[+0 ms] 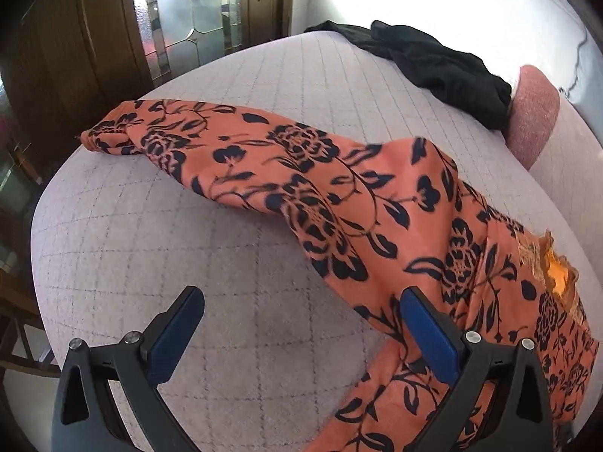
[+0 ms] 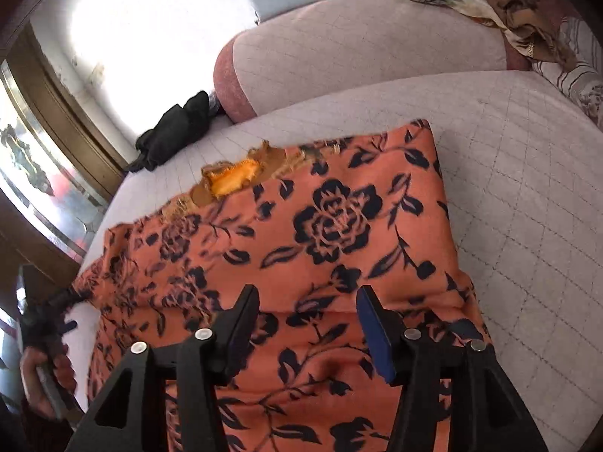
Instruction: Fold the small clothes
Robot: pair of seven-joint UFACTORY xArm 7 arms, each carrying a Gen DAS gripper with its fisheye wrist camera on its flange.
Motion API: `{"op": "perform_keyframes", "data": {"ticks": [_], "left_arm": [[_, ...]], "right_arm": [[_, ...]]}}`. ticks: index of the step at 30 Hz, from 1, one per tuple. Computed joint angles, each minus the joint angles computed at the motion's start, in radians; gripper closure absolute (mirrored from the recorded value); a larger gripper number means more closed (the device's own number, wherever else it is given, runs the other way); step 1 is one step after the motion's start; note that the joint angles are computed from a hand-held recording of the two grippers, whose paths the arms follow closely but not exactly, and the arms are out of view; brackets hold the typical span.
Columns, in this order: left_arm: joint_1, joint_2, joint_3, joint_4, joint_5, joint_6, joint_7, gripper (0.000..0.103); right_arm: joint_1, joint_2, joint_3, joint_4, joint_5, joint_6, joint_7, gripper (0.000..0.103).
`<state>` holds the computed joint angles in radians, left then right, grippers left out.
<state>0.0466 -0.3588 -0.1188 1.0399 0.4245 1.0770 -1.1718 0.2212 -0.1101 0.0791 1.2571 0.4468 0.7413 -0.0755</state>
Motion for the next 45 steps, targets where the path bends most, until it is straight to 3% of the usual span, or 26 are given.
{"op": "perform_keyframes", "data": {"ticks": [1,3,5,7,11,14,16,18,19,20,21,23,27,31,37,42,44,45], "left_arm": [[0.012,-0.014,0.005,-0.008,0.013,0.003,-0.016,0.0],[0.041,-0.045,0.023,-0.031,0.03,-0.002,-0.038,0.0],[0.077,-0.073,0.052,-0.056,0.04,-0.02,-0.037,0.0],[0.114,-0.1,0.095,-0.088,0.021,-0.048,-0.023,0.0],[0.183,-0.126,0.218,-0.154,-0.105,-0.196,0.03,0.0],[0.182,-0.103,0.337,-0.176,-0.275,-0.327,0.154,0.0],[0.221,-0.08,0.342,-0.165,-0.291,-0.374,0.171,0.011],[0.22,-0.04,0.376,-0.14,-0.37,-0.392,0.235,0.046],[0.24,-0.022,0.367,-0.125,-0.372,-0.376,0.23,0.054],[0.264,-0.008,0.354,-0.114,-0.363,-0.371,0.224,0.081],[0.269,-0.001,0.354,-0.113,-0.381,-0.38,0.248,0.09],[0.288,0.004,0.336,-0.098,-0.395,-0.371,0.277,0.092],[0.288,-0.015,0.259,-0.02,-0.325,-0.35,0.372,0.093],[0.206,-0.008,0.183,0.12,-0.322,-0.302,0.459,0.093],[0.026,0.157,0.032,0.434,-0.277,-0.196,0.511,0.093],[-0.148,0.399,-0.046,0.737,-0.255,-0.099,0.516,0.093],[-0.217,0.486,-0.066,0.835,-0.259,-0.063,0.545,0.087],[-0.243,0.527,-0.072,0.887,-0.278,-0.037,0.584,0.075]], "right_arm": [[-0.011,0.01,0.01,-0.007,-0.019,0.027,0.004,0.045],[0.005,-0.021,-0.008,-0.084,0.049,-0.043,-0.084,0.045],[0.006,-0.026,0.0,-0.09,0.02,-0.056,-0.08,0.044],[0.013,-0.02,0.002,-0.079,0.007,-0.048,-0.096,0.036],[0.02,-0.015,0.017,-0.076,-0.061,-0.059,-0.087,0.032],[0.022,-0.004,0.02,-0.061,-0.089,-0.05,-0.068,0.032],[0.025,0.004,0.02,-0.05,-0.081,-0.047,-0.06,0.032],[0.027,0.015,0.018,-0.038,-0.061,-0.044,-0.061,0.032],[0.027,0.019,0.016,-0.033,-0.051,-0.041,-0.062,0.032],[0.026,0.022,0.014,-0.029,-0.038,-0.04,-0.065,0.032],[0.024,0.024,0.012,-0.026,-0.025,-0.037,-0.067,0.032],[0.021,0.026,0.01,-0.02,-0.003,-0.028,-0.07,0.032],[0.012,0.029,0.0,-0.007,0.062,-0.016,-0.079,0.034],[0.004,0.023,-0.005,-0.006,0.128,-0.054,-0.08,0.034],[-0.011,-0.002,-0.03,-0.013,0.236,-0.094,-0.073,0.034],[-0.032,-0.017,-0.063,-0.016,0.331,-0.144,-0.06,0.034],[-0.042,-0.016,-0.078,-0.013,0.385,-0.137,-0.06,0.034],[-0.049,-0.016,-0.08,-0.013,0.39,-0.139,-0.052,0.034]]}}
